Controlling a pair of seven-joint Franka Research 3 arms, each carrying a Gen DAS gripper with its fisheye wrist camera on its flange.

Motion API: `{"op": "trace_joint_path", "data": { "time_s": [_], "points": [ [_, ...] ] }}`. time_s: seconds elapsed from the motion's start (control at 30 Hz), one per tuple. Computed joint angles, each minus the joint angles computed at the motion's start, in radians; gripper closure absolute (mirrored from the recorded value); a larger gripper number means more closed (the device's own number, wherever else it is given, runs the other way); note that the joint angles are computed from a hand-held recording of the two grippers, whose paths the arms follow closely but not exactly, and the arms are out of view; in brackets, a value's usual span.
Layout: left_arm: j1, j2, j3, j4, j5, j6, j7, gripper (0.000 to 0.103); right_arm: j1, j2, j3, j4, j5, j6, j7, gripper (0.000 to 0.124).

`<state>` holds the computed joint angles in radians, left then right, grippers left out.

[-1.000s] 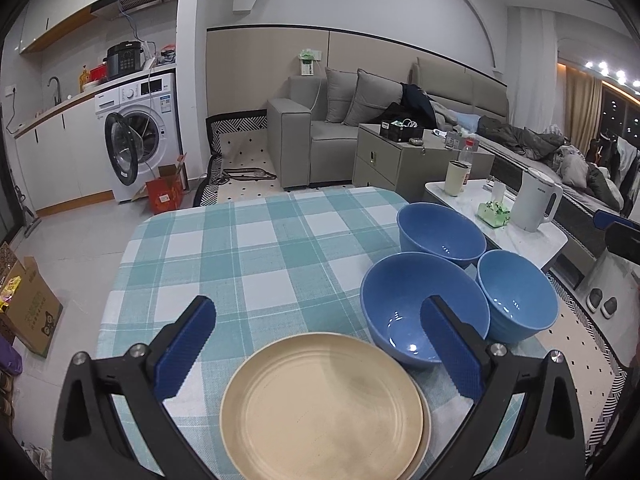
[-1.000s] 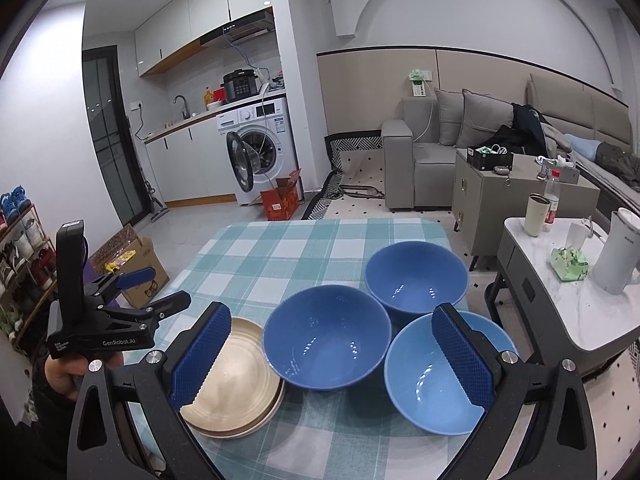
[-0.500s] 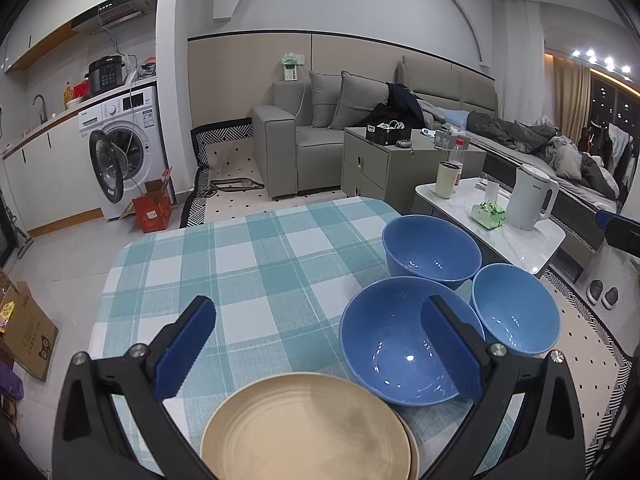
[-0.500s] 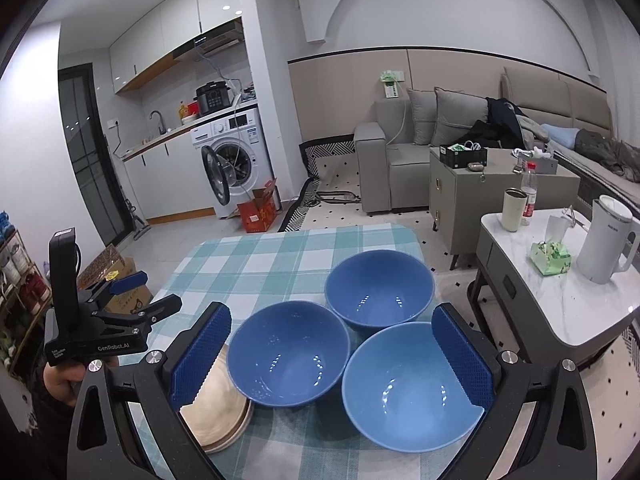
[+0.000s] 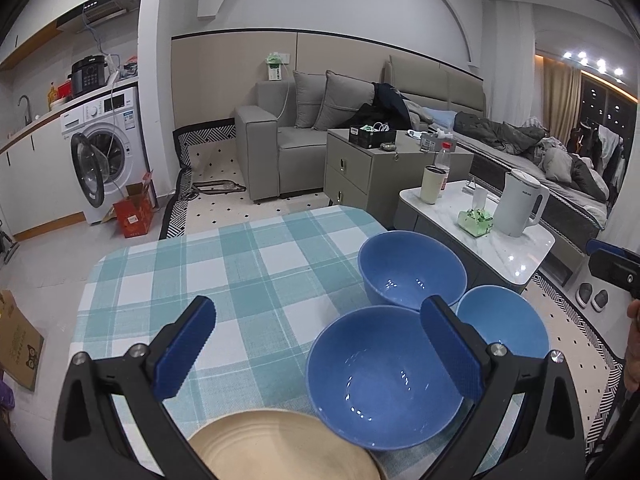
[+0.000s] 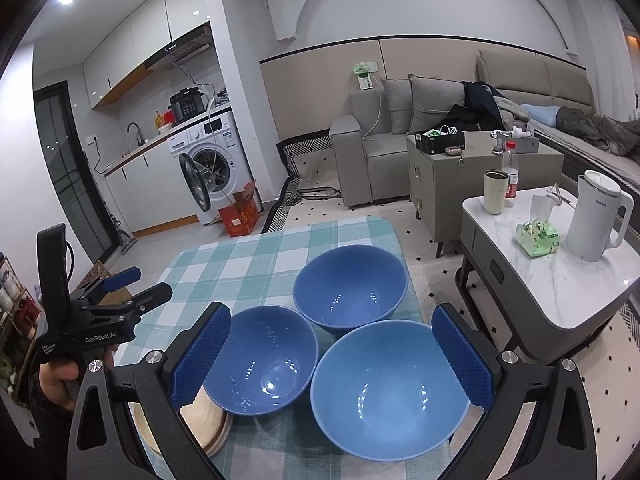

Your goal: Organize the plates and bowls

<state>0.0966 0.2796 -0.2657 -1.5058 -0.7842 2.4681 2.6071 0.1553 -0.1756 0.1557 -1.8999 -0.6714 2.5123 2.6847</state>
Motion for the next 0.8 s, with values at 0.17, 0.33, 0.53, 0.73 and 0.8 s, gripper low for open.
{"op": "trace_joint_path", "data": {
  "time_s": [0.17,0.33,0.53,0.73,0.8],
  "points": [
    [-0.018,0.025,-0.011,0.031,0.030,0.000,-0.016,0.000,-0.006,0.014,-0.009,0.013,-0.002,-0.020,0.003,0.022],
    [-0.040,0.065,-0.027,0.071,0.077,0.016,-0.036,0.000,-0.007,0.042,-0.030,0.026,0.007,-0.026,-0.010,0.022],
    [-0.064,0.145,-0.045,0.156,0.171,0.011,-0.120,0.000,0.002,0.095,-0.070,0.051,0.087,-0.005,-0.082,0.022],
    [-0.077,0.224,-0.062,0.254,0.267,-0.017,-0.187,0.000,0.006,0.146,-0.104,0.091,0.152,-0.007,-0.134,0.022],
    [-0.085,0.251,-0.064,0.292,0.297,-0.029,-0.215,0.000,0.009,0.164,-0.113,0.110,0.172,-0.016,-0.152,0.022]
  ]
}}
